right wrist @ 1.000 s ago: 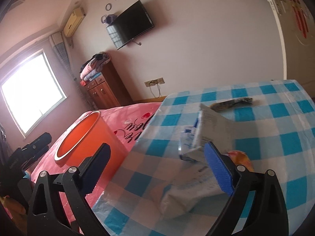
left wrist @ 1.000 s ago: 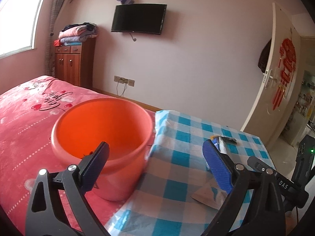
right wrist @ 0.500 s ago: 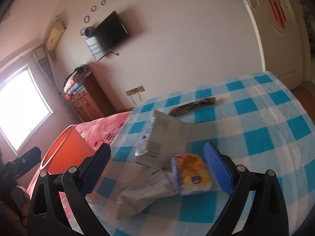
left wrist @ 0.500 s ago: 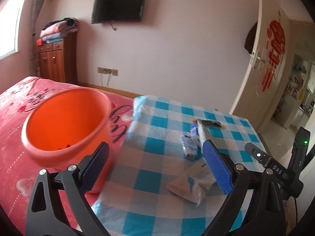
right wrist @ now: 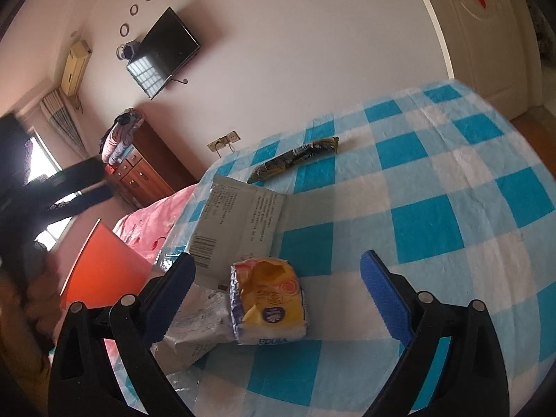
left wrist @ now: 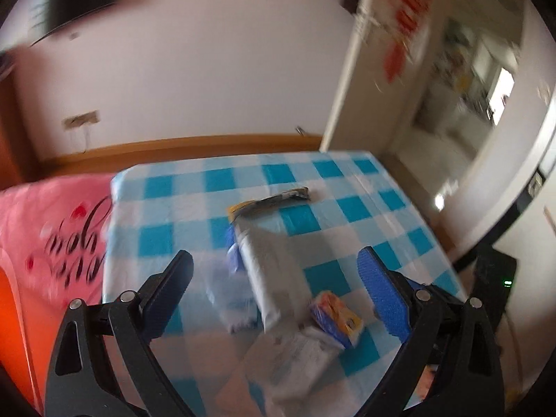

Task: Collect trash
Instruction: 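Move both tools back to the remaining trash on the table, then grasp the dark snack-bar wrapper with left tool while right tool grasps yellow-white packet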

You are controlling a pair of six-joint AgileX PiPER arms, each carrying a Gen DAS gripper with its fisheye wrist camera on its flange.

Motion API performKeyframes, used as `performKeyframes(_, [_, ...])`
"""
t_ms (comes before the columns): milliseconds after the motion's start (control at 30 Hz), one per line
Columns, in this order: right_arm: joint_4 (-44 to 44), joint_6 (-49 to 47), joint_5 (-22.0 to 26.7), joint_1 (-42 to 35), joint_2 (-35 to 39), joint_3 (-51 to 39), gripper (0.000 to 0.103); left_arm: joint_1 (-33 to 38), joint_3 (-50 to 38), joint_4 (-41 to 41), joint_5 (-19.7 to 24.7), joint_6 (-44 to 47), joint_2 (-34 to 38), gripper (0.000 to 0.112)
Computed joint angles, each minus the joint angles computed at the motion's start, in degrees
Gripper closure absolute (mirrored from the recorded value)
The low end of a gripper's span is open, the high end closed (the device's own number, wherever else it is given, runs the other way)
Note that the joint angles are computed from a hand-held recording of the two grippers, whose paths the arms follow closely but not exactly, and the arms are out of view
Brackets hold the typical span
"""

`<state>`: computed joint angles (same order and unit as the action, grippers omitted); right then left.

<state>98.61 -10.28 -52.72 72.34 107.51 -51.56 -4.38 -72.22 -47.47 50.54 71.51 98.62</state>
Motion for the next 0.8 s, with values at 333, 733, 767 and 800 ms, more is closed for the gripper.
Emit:
performKeyframes(333, [-9.22, 10.19, 2.46, -1.97, -2.77, 6.90, 0.008, -19.31, -22.44, 28.16, -6.98, -18.42, 20.07, 0.017])
performKeyframes(733, [-16.07, 20.71, 2.57, -2.58, -4.98, 13.27, 0.008, -26.96, -50.73, 46.32, 4.95, -34.32, 40.58, 0.050])
performKeyframes(767, [-16.43, 21.32, 2.86, -2.73, -4.84, 13.49, 0.008, -27.05, -53.63, 46.56, 6.81, -35.31, 42.32, 0.057])
performKeyframes(800, [-17.08, 22.27, 3.29, -2.92, -4.72, 13.79, 0.008, -26.83, -54.57, 45.64, 7.21, -35.30, 42.78, 0.062])
